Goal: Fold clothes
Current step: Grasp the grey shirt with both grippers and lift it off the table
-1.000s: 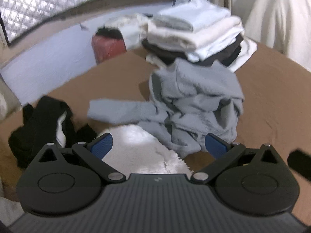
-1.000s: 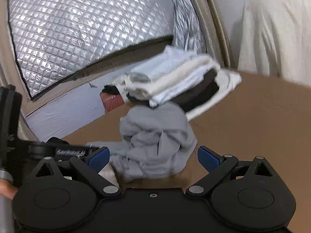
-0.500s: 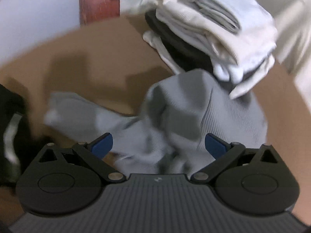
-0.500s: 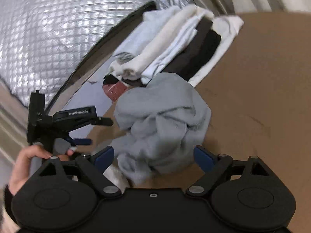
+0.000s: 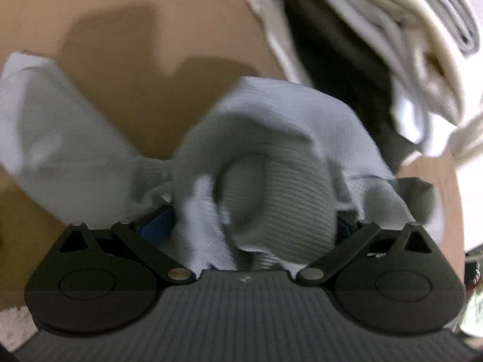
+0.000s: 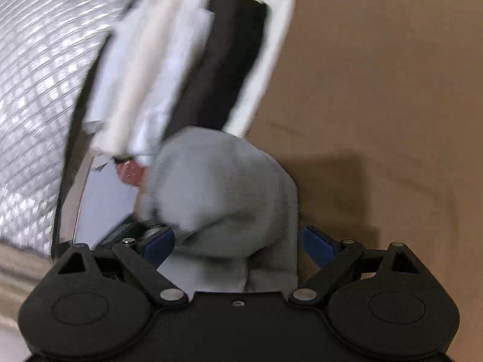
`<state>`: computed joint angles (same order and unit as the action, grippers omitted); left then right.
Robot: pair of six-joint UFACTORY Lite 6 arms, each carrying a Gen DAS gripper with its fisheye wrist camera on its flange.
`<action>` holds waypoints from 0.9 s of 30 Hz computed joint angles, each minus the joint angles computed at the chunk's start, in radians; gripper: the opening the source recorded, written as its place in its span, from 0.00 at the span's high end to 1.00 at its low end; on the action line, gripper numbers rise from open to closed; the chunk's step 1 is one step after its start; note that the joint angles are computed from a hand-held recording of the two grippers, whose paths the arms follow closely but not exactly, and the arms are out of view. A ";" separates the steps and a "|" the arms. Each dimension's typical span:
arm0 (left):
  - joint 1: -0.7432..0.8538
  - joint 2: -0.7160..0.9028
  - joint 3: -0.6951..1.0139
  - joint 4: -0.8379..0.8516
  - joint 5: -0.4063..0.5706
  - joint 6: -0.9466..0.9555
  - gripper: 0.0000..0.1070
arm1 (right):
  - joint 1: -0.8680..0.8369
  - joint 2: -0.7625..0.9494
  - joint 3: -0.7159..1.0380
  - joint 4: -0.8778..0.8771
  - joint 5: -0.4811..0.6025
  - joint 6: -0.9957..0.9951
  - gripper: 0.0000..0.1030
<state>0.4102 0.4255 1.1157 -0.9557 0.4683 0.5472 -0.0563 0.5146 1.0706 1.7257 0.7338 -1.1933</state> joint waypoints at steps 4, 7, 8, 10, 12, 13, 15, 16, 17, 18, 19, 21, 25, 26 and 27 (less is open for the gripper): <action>0.040 0.047 -0.041 -0.283 0.105 0.241 0.08 | 0.132 0.095 -0.011 0.376 -0.063 -0.240 0.07; 0.065 0.066 -0.057 -0.365 0.209 0.323 0.16 | 0.264 0.011 -0.080 0.639 -0.134 -0.533 0.49; 0.073 0.071 -0.069 -0.390 0.244 0.346 0.22 | 0.287 -0.019 -0.103 0.681 -0.141 -0.578 0.53; 0.089 0.061 -0.105 -0.440 0.327 0.402 0.30 | 0.288 -0.101 -0.179 0.700 -0.111 -0.612 0.62; 0.093 0.026 -0.156 -0.474 0.403 0.464 0.38 | 0.266 -0.222 -0.279 0.659 -0.082 -0.604 0.64; 0.088 -0.004 -0.186 -0.485 0.436 0.499 0.42 | 0.248 -0.291 -0.332 0.625 -0.067 -0.592 0.65; 0.067 -0.086 -0.265 -0.509 0.479 0.567 0.44 | 0.197 -0.440 -0.443 0.539 -0.047 -0.553 0.66; 0.044 -0.150 -0.323 -0.526 0.491 0.595 0.44 | 0.166 -0.508 -0.486 0.496 -0.040 -0.534 0.66; 0.022 -0.208 -0.375 -0.545 0.510 0.625 0.44 | 0.119 -0.612 -0.548 0.411 -0.032 -0.484 0.66; -0.002 -0.267 -0.425 -0.563 0.529 0.651 0.44 | 0.083 -0.703 -0.590 0.334 -0.037 -0.422 0.66; -0.036 -0.326 -0.474 -0.588 0.551 0.690 0.44 | 0.038 -0.792 -0.622 0.229 -0.033 -0.342 0.66; -0.114 -0.424 -0.542 -0.630 0.583 0.730 0.44 | -0.120 -0.972 -0.686 0.020 0.053 -0.217 0.67; -0.348 -0.583 -0.563 -0.722 0.540 0.703 0.44 | -0.539 -1.164 -0.623 -0.359 0.368 -0.043 0.67; -0.419 -0.609 -0.541 -0.739 0.509 0.686 0.44 | -0.643 -1.160 -0.570 -0.409 0.463 -0.048 0.67; -0.493 -0.640 -0.477 -0.742 0.449 0.644 0.44 | -0.733 -1.133 -0.511 -0.437 0.547 -0.068 0.67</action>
<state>-0.0832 -0.2146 0.6383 -1.6975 0.9175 1.1909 -0.7897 -0.6184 0.5599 1.2883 1.2806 -1.2614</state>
